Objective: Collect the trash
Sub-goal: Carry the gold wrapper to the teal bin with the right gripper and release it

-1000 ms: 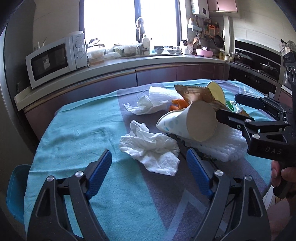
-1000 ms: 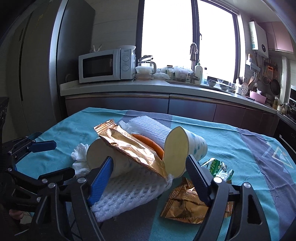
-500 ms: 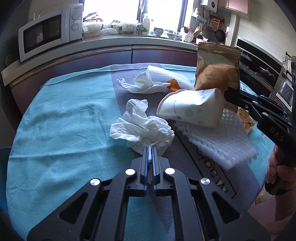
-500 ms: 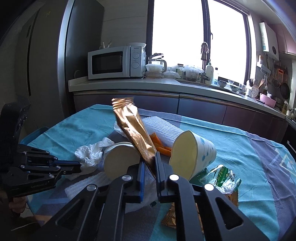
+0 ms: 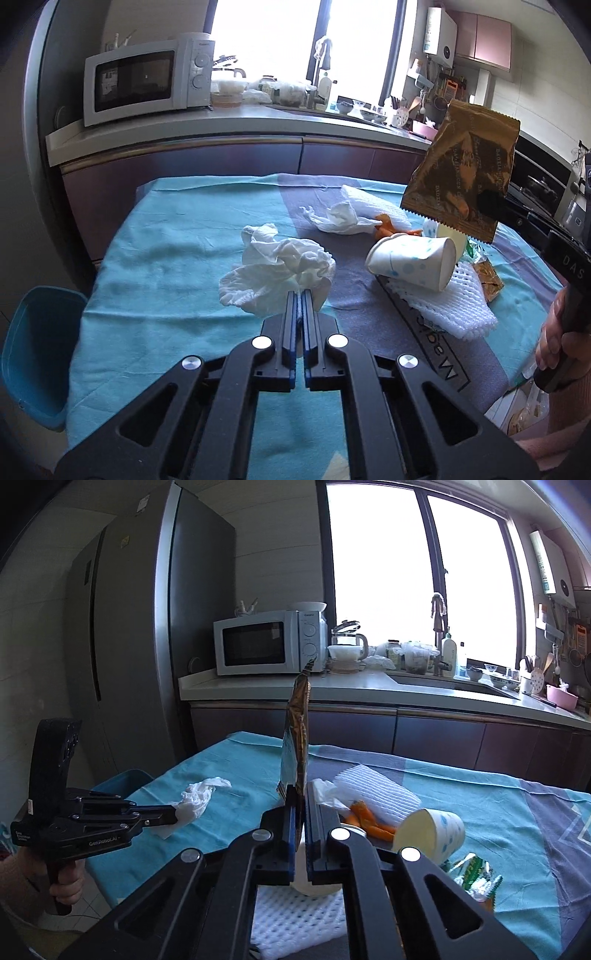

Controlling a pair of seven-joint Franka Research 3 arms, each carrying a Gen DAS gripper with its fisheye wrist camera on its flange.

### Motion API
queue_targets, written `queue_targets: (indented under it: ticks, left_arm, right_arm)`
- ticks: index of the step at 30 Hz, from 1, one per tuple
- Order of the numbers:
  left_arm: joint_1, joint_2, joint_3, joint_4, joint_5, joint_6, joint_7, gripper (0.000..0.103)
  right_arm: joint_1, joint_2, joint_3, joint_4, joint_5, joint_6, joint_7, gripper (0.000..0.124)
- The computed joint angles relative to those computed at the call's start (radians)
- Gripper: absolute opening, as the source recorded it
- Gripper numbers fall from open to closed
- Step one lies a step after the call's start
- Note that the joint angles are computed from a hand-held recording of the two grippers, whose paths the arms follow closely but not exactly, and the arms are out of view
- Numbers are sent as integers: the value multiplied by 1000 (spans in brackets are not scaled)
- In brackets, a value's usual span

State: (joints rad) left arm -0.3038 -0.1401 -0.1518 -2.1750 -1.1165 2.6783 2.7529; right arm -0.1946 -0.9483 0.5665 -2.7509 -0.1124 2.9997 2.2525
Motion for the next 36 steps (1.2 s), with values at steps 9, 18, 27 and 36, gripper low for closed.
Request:
queue_targets:
  ticks: [9, 18, 27, 36]
  left_arm:
    - [51, -66, 69, -34, -40, 90, 4, 3]
    - [154, 21, 116, 14, 96, 210, -184, 3]
    - [267, 152, 78, 79, 258, 234, -355, 3]
    - [371, 265, 2, 156, 358, 196, -468, 3]
  right_arm:
    - [99, 426, -27, 222, 31, 178, -151, 3]
    - [457, 841, -275, 544, 157, 135, -429, 3]
    - [631, 1058, -396, 830, 393, -63, -655, 3]
    - [674, 1276, -441, 1133, 341, -304, -569, 3]
